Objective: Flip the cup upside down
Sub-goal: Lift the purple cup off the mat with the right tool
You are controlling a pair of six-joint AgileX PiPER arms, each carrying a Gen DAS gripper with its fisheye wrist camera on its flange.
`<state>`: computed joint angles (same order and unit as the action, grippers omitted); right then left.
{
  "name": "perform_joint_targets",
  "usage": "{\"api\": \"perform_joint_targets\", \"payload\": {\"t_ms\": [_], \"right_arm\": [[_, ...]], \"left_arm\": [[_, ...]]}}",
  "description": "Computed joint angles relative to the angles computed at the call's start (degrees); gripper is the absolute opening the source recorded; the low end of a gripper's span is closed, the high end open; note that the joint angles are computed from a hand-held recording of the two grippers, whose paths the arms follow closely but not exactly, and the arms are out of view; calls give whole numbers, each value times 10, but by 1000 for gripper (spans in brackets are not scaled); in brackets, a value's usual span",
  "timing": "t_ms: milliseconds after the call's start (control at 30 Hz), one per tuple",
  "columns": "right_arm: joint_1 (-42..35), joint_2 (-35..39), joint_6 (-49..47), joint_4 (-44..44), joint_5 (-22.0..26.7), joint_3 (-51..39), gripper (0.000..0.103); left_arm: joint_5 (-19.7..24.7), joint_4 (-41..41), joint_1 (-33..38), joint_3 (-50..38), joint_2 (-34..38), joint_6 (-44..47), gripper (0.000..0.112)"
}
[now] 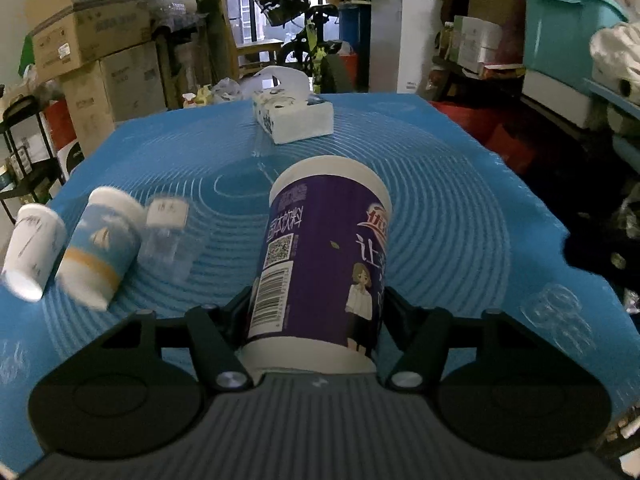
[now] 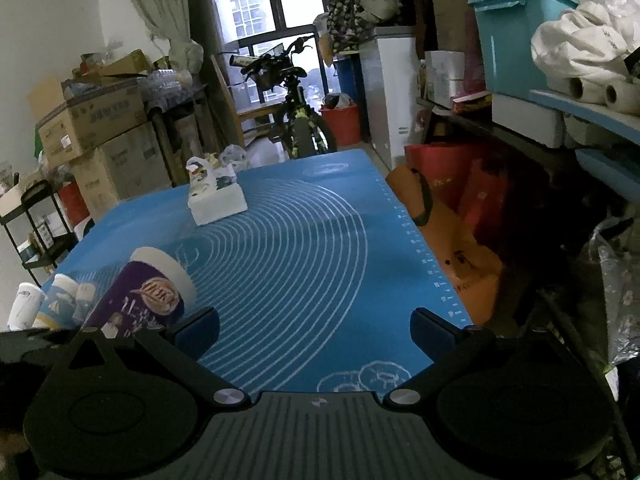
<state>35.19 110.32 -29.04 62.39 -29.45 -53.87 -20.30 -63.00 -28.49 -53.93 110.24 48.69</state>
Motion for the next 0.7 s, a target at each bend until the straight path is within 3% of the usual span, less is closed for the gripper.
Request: {"api": "perform_joint_targets", "payload": {"t_ms": [133,267,433,567,700], "right_arm": [[15,-16,-2,9,-13,25,101],[25,-21,-5,20,-12,36,101],[33,-24,-20,33,-10,45,101],[28,-24,-33,38,5,42,101],[26,-25,-56,47,14,38,101]], "left_arm": [[-22,25,-22,36,-16,-43,67],[-1,-6,-20,21,5,-8,67],[-9,44,-19,34,12,-46,68],[-11,51,-17,37,12,-58,82],[-24,61,-22,41,16,-65,83]]}}
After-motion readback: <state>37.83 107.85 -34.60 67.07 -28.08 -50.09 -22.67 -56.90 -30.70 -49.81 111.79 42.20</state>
